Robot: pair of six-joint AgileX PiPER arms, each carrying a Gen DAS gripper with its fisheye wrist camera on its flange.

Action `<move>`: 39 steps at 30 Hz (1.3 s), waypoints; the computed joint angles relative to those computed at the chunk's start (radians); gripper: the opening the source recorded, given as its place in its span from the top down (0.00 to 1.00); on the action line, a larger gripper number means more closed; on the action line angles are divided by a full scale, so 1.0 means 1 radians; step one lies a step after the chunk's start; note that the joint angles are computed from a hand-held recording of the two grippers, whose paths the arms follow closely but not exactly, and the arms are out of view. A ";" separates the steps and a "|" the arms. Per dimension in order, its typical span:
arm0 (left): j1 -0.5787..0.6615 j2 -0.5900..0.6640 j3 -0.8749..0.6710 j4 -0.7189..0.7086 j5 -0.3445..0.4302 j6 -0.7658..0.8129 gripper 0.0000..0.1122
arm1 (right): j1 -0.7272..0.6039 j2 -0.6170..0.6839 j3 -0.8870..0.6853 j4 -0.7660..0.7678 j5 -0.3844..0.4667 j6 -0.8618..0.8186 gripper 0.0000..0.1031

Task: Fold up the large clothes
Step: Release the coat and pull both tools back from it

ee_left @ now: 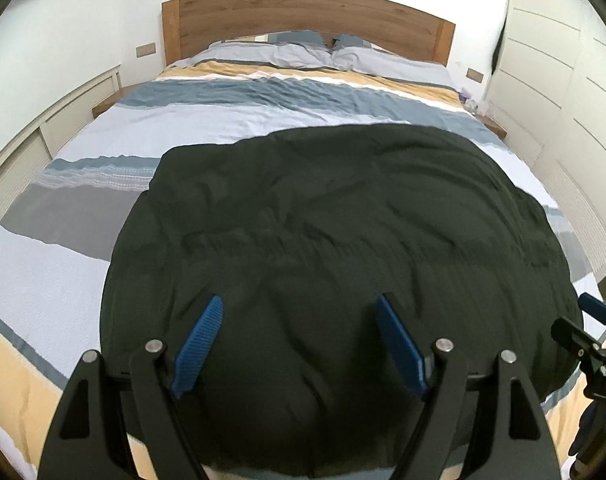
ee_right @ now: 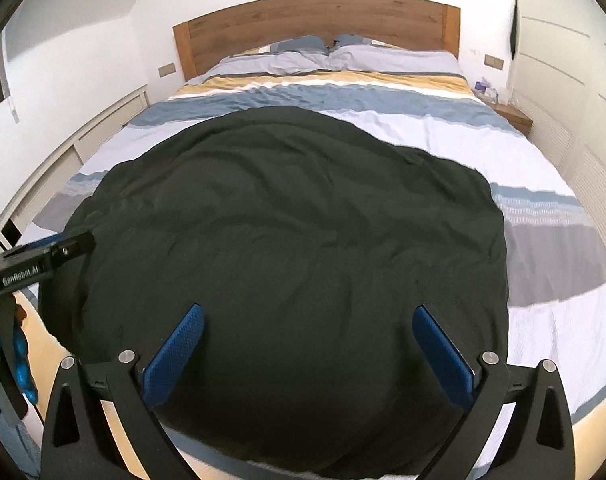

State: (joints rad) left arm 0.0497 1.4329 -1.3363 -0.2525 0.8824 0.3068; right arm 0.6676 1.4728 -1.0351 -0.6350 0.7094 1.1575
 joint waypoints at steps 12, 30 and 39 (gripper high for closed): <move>-0.052 -0.151 0.132 0.027 0.074 -0.017 0.26 | 0.174 -0.076 0.088 -0.099 0.123 0.214 0.01; -0.129 -0.364 0.150 0.186 0.330 -0.205 0.26 | 0.321 -0.156 0.096 -0.006 0.198 0.189 0.01; 0.024 -0.369 0.220 0.060 0.337 0.060 0.26 | 0.424 -0.124 0.062 -0.063 0.331 0.356 0.01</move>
State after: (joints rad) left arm 0.0734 1.0635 -1.1165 -0.1928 1.2189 0.3670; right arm 1.0917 1.3491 -0.9731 -0.6980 1.0405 1.5137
